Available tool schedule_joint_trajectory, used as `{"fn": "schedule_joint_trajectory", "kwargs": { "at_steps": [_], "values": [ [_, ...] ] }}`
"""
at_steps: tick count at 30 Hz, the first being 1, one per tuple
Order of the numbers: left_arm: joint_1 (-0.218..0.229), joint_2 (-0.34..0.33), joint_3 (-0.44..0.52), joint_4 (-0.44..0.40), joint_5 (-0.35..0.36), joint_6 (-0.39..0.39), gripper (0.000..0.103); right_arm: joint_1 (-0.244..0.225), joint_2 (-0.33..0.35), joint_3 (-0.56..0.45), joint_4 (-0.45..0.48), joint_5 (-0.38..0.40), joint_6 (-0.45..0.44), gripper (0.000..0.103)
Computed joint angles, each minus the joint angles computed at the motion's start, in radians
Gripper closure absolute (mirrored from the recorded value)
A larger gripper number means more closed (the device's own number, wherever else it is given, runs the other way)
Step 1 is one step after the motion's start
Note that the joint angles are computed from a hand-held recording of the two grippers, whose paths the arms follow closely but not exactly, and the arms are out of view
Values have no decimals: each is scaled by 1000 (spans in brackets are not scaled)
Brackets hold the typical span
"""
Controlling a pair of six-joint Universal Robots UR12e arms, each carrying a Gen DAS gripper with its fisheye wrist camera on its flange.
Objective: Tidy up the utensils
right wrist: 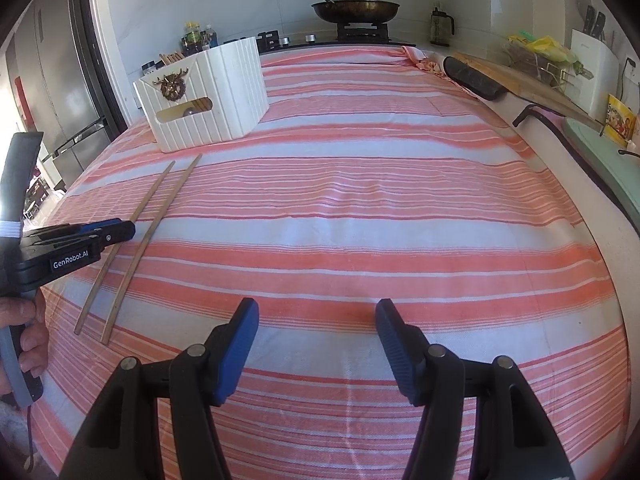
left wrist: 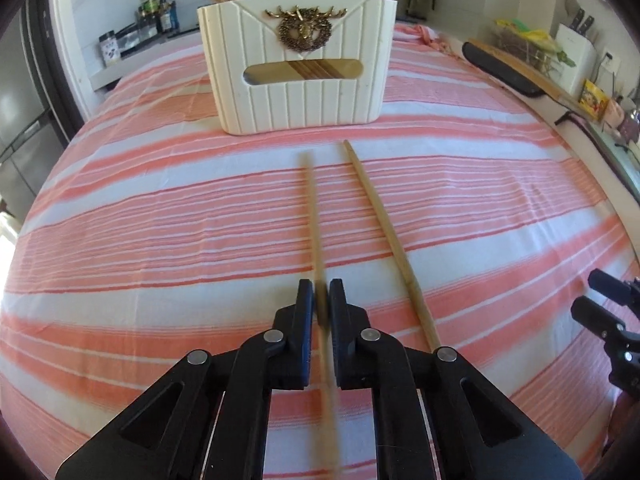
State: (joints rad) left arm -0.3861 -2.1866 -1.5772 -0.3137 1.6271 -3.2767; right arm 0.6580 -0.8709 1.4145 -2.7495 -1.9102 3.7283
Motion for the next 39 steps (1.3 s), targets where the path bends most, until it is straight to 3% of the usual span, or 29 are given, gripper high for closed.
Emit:
{"fn": "schedule_joint_trajectory", "kwargs": {
  "at_steps": [4,8,12,15,17,19,21,30,34,36,38,39],
  "values": [
    [37,30,-50,19,-44,-90,99,-5,11,-53,4,155,-22,41],
    [61,53,-90,31,-35,-136,99,0,87,-215,113,268,-109,41],
    [77,73,-132,60,-45,-164,99,18,199,-424,330,204,-153,40],
    [77,80,-148,72,-41,-160,98,39,240,-498,390,86,-215,41],
    [74,80,-148,74,-32,-154,98,40,235,-488,385,72,-215,51],
    [70,78,-146,77,-31,-153,98,41,221,-462,371,47,-215,86],
    [67,75,-143,80,-38,-153,98,33,197,-421,356,49,-200,96],
    [44,67,-139,106,-76,-177,98,3,58,-170,306,-61,-74,96],
    [25,55,-125,115,-48,-170,98,-2,9,-93,327,-137,-28,95],
    [18,50,-116,112,-27,-154,94,-4,-5,-64,307,-152,-19,95],
    [21,48,-113,115,-50,-136,75,-10,-14,-33,236,-129,-24,93],
    [23,48,-112,116,-61,-124,67,-13,-17,-22,208,-108,-24,80]
  ]
}}
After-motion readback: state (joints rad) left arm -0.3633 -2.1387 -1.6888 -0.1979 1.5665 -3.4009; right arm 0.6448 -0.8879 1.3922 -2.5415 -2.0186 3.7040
